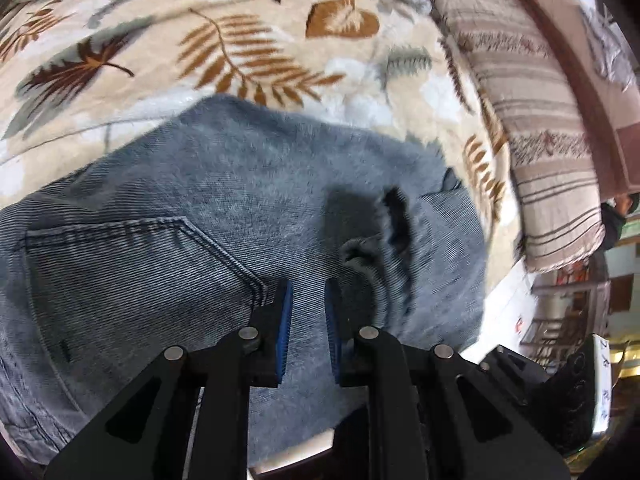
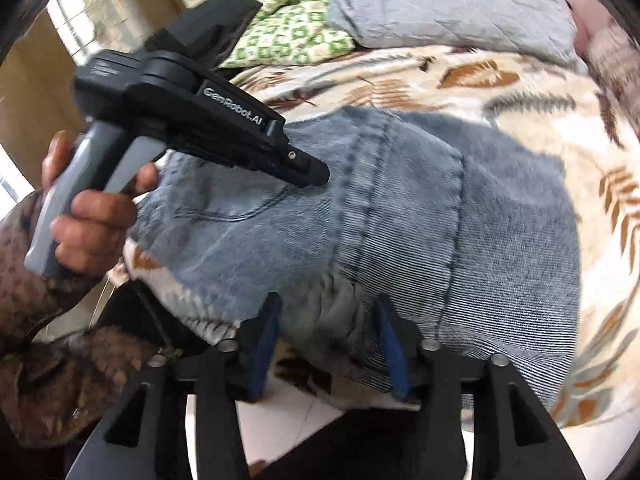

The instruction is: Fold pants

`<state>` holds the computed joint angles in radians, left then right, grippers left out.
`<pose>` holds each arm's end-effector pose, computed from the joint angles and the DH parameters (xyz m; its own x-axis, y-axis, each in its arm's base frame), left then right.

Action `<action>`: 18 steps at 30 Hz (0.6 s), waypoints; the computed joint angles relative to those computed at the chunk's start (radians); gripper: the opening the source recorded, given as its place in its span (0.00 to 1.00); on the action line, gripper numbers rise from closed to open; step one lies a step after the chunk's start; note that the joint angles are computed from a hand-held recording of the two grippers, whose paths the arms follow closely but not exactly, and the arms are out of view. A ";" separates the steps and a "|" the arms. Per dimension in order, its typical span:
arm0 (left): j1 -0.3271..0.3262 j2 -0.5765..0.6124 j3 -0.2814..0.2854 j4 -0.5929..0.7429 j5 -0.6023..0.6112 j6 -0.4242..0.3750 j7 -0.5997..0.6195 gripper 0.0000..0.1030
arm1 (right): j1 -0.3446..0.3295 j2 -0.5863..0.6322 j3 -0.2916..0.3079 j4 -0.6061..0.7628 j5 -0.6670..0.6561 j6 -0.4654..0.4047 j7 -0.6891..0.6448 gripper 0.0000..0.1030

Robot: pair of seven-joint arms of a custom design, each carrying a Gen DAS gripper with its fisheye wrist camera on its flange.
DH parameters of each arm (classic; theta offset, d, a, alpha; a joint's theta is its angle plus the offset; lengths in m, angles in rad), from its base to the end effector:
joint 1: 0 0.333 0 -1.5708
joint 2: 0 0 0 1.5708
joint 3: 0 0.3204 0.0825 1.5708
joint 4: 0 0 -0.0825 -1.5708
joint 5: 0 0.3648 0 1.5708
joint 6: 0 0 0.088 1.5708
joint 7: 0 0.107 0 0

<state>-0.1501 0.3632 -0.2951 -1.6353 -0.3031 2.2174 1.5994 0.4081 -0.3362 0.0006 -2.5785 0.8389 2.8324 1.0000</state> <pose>0.6066 -0.2730 0.4529 -0.2996 -0.8815 0.3650 -0.9502 0.2414 -0.1969 0.4108 0.1364 0.4471 0.3327 -0.8860 -0.3229 -0.8127 -0.0957 -0.5748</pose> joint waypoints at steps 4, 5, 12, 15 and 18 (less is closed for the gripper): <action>0.007 0.002 -0.018 0.011 -0.064 0.016 0.006 0.45 | 0.008 -0.098 -0.085 -0.002 0.109 -0.021 -0.099 0.61; -0.003 0.009 -0.019 0.018 -0.063 0.025 -0.008 0.50 | -0.003 -0.100 -0.105 0.007 0.142 -0.002 -0.110 0.64; -0.011 0.070 -0.037 0.078 -0.109 -0.029 -0.040 0.53 | -0.141 0.122 -0.152 0.160 0.202 -0.053 -0.023 0.65; -0.013 0.113 -0.040 0.122 -0.117 -0.060 -0.072 0.54 | -0.181 0.217 -0.143 0.222 0.243 -0.098 -0.036 0.63; 0.003 0.151 -0.068 0.159 -0.170 -0.087 -0.054 0.52 | -0.224 0.283 -0.140 0.275 0.364 -0.198 -0.120 0.15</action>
<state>-0.1471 0.5145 -0.3630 -1.4761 -0.4732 2.1305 1.5458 0.1843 -0.0527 -0.1395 -2.3037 1.2025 2.6340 0.8798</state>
